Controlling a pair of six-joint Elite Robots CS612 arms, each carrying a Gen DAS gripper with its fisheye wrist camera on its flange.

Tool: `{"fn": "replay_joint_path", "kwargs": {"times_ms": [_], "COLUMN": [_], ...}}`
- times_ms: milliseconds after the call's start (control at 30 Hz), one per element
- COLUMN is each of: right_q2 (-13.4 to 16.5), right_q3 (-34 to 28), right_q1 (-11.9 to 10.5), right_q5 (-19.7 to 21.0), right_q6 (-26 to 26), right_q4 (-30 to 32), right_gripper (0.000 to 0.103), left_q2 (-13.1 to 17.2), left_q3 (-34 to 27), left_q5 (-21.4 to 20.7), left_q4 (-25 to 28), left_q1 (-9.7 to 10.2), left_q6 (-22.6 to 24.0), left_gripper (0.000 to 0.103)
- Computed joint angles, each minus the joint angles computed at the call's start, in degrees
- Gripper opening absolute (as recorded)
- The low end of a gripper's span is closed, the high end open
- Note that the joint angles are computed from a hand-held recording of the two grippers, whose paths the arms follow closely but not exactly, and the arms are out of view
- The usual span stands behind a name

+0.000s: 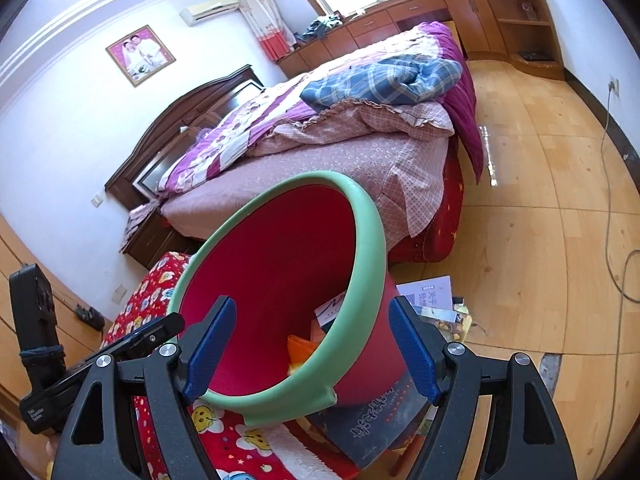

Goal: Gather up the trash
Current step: 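Open the left tool while the right tool opens, dropping both items into the bucket, then move both tools back over the bedspread toward the peanuts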

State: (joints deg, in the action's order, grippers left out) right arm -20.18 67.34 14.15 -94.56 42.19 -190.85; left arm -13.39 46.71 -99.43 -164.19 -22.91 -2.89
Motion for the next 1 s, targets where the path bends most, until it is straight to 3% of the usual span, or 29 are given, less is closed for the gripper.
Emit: {"fn": "replay_joint_path", "kwargs": {"times_ms": [467, 1000], "right_q2": [-0.2, -0.3], "right_q3": [-0.9, -2.7], "right_q1": [1.5, 4.9], "right_q5": [1.5, 4.5], "right_q6": [-4.3, -13.8], "right_q4": [0.6, 1.0], "right_gripper": [0.079, 0.079], "left_q2": [-4.8, -11.8], "left_q3": [9.5, 24.6], "left_q5": [2.5, 8.0], "left_q4": [-5.9, -17.8], "left_q1": [1.21, 2.94], "left_q6": [-4.8, -11.2], "left_gripper": [0.043, 0.043]}}
